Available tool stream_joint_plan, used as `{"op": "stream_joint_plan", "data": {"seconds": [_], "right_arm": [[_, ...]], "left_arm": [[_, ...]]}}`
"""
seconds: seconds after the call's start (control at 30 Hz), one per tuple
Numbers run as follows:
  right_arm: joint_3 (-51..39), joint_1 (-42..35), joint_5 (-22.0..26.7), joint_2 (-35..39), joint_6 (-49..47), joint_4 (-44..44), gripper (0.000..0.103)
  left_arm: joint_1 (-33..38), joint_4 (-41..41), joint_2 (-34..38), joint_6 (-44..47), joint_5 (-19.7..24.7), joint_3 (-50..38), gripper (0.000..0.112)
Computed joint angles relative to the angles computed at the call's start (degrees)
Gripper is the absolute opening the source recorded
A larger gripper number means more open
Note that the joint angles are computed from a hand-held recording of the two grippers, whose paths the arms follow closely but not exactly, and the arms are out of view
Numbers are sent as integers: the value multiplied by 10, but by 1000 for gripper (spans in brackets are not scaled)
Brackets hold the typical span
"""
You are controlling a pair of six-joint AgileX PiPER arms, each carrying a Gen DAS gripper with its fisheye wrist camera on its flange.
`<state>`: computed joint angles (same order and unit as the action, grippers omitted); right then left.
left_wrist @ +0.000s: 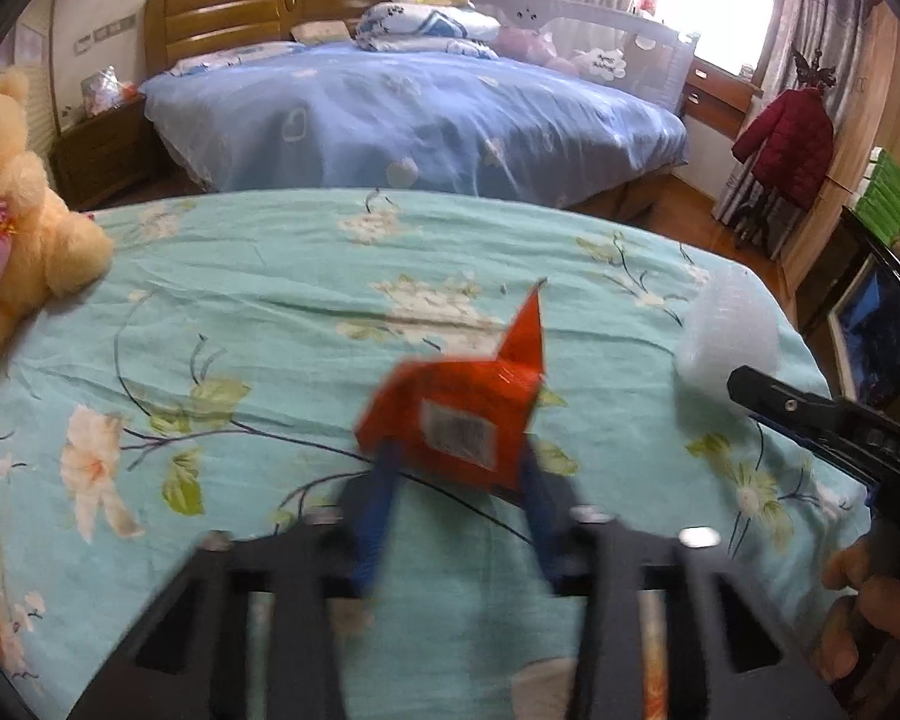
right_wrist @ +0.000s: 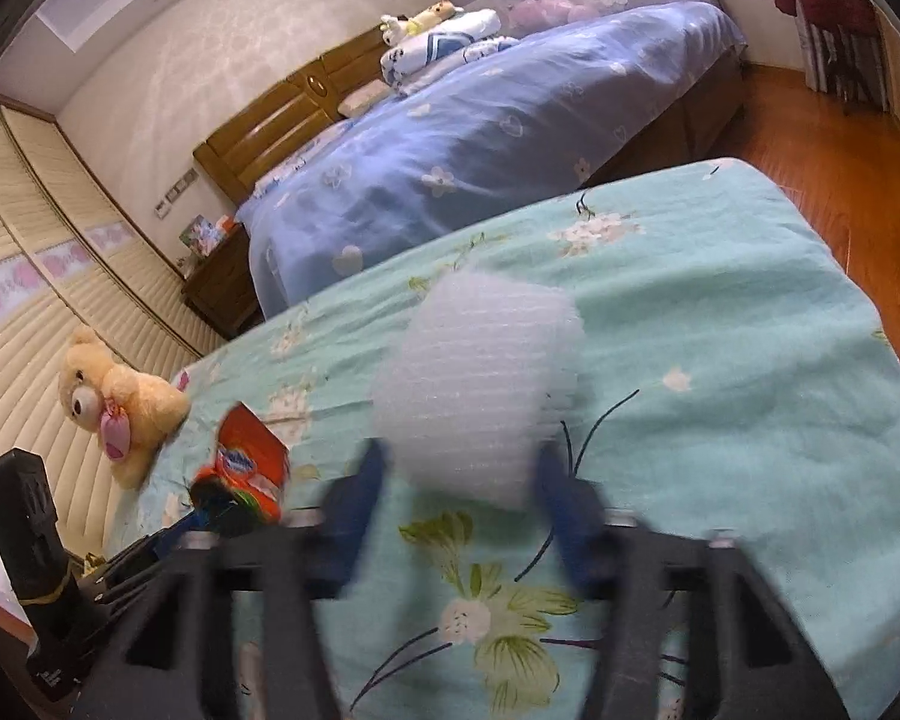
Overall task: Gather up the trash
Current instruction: 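Grasp the orange snack bag with the left tool while the right grasps the white mesh sleeve, then carry the orange snack bag over the bin with the left tool while the right carries the mesh sleeve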
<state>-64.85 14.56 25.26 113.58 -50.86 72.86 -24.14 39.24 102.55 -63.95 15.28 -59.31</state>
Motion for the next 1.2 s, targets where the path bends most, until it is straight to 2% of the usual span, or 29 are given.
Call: {"op": "stream_joint_plan", "data": {"seconds": [0.07, 0.17, 0.6, 0.9, 1.2], "right_arm": [[12, -1, -5, -7, -27, 21, 11], [37, -1, -8, -26, -56, 40, 9], [136, -19, 3, -129, -128, 93, 7], [191, -44, 13, -190, -154, 113, 7], [228, -80, 24, -242, -150, 95, 7]], "left_arm": [[4, -17, 0, 18, -9, 4, 8], [6, -2, -12, 4, -21, 19, 4], [-24, 132, -72, -142, -48, 90, 0], [-64, 173, -125, -194, -40, 124, 0], [-113, 152, -141, -181, -20, 119, 0]]}}
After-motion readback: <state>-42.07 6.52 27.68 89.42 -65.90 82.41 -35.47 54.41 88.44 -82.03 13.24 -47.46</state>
